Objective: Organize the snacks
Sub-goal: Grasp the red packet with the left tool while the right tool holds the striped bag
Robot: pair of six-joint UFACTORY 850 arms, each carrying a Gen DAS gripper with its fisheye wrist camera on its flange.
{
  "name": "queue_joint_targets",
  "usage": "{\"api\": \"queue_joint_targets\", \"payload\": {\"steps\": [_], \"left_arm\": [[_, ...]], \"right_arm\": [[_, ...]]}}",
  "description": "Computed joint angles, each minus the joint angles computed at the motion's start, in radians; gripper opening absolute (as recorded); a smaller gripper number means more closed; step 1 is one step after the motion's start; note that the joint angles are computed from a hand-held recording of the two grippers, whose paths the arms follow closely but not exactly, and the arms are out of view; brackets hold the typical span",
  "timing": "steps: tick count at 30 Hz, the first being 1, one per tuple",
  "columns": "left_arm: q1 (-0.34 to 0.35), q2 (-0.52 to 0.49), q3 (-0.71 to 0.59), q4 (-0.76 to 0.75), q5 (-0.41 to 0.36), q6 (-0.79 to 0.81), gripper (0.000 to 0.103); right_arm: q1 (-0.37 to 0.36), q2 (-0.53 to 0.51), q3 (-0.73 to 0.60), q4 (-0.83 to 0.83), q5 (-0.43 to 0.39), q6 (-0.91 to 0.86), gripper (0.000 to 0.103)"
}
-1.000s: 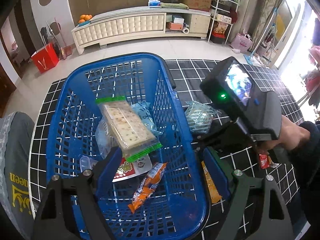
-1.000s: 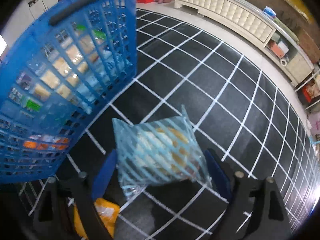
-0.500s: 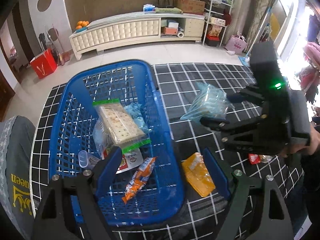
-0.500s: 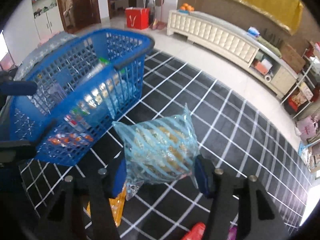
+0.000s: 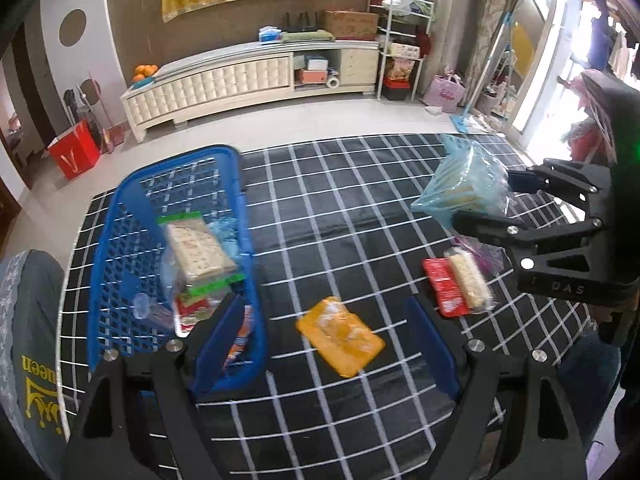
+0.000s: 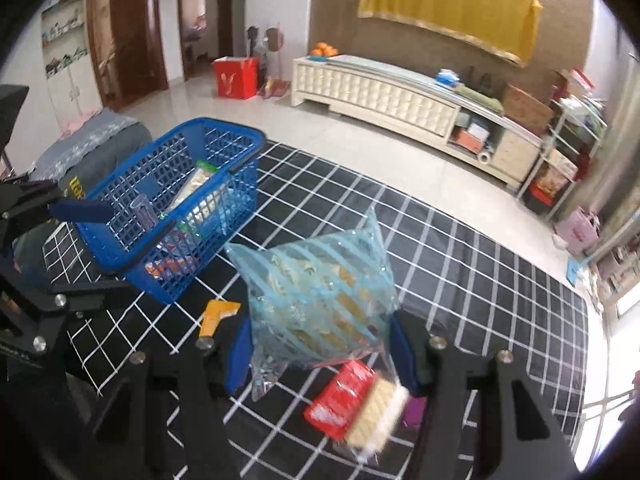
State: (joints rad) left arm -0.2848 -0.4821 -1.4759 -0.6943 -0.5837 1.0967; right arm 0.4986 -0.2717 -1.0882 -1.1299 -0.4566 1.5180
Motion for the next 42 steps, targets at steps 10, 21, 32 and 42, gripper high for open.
{"api": "queue_joint_targets", "payload": {"steps": [10, 21, 32, 42], "left_arm": [[-0.107, -0.003, 0.062, 0.029, -0.003, -0.003, 0.082], [-0.175, -0.183, -0.044, 0.105, -0.108, -0.108, 0.063], [-0.208, -0.327, -0.193, 0.153, -0.210, -0.178, 0.029], [-0.222, -0.291, -0.122, 0.090, -0.174, -0.095, 0.002]], "right_arm": [[-0.010, 0.124, 0.203, -0.105, 0.005, 0.285, 0.063], [-0.054, 0.166, 0.348, -0.394, 0.093, 0.704, 0.063], [-0.088, 0.166, 0.409, -0.689, 0.128, 1.028, 0.063], [-0.068, 0.186, 0.408, -0.548, 0.103, 0.898, 0.063]]}}
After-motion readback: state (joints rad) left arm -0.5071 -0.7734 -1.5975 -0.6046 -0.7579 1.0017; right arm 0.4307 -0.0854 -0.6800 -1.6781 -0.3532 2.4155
